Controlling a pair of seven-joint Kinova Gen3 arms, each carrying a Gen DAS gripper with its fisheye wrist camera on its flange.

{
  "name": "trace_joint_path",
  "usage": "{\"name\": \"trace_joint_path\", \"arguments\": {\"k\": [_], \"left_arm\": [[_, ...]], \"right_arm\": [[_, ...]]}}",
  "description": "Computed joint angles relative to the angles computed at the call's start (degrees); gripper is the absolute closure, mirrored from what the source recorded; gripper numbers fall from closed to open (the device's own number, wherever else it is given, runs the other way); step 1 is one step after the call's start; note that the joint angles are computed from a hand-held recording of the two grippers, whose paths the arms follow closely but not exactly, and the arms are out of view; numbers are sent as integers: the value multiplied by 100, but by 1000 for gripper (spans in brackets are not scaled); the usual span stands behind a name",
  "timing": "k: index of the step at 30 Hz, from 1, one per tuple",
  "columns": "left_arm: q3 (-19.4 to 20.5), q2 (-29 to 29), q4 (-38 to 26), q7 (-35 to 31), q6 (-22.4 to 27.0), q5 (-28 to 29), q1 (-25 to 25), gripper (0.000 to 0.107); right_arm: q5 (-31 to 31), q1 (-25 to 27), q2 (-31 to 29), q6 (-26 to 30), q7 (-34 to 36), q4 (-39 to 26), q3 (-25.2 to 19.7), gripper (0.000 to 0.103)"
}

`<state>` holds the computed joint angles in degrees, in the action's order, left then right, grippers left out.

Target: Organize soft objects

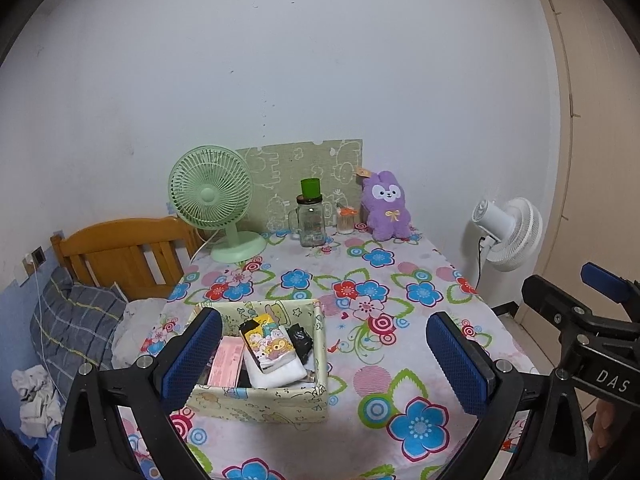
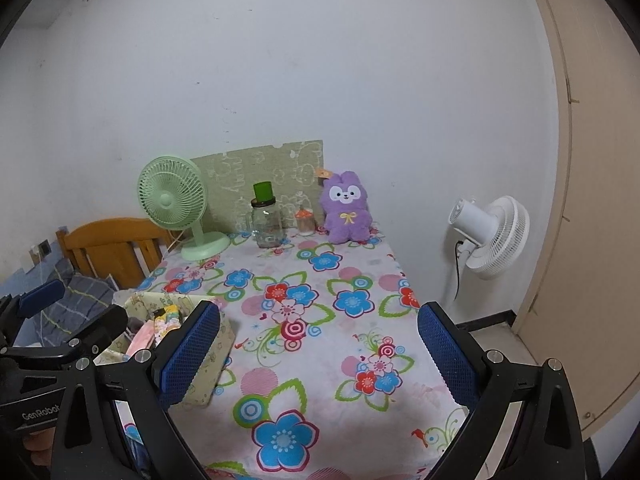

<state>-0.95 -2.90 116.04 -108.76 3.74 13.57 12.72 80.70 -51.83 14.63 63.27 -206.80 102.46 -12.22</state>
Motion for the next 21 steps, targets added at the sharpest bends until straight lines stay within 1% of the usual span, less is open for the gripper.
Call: {"name": "trace_joint_path", "arguments": {"k": [1, 6, 10, 12, 15, 18, 20, 21], "left_arm": [[-136, -1, 4, -134, -3, 140, 131, 5], [-417, -34, 28, -425, -32, 490, 397, 5], [-365, -53, 42, -355, -71, 435, 335, 5], [-601, -61, 51, -468, -82, 547, 566, 5], [-619, -71, 55, -447, -87, 532, 579, 5], [-746, -107, 83, -461, -123, 555, 695, 5], [-623, -110, 86, -288, -145, 390, 574, 5], [-644, -107, 88, -265, -150, 371, 588, 5]], "right_arm": [[1, -2, 0, -1, 3, -1, -2, 2], [17, -29, 28, 9, 66, -50, 0, 2], [37, -53, 52, 23, 57, -84, 11, 2], [49, -68, 56, 29, 37, -87, 12, 2], [45, -63, 62, 4, 38, -97, 19, 2], [43, -78, 51, 2, 43, -111, 14, 2], [57, -89, 70, 26, 57, -140, 20, 2], [63, -102, 78, 45, 52, -146, 20, 2]]}}
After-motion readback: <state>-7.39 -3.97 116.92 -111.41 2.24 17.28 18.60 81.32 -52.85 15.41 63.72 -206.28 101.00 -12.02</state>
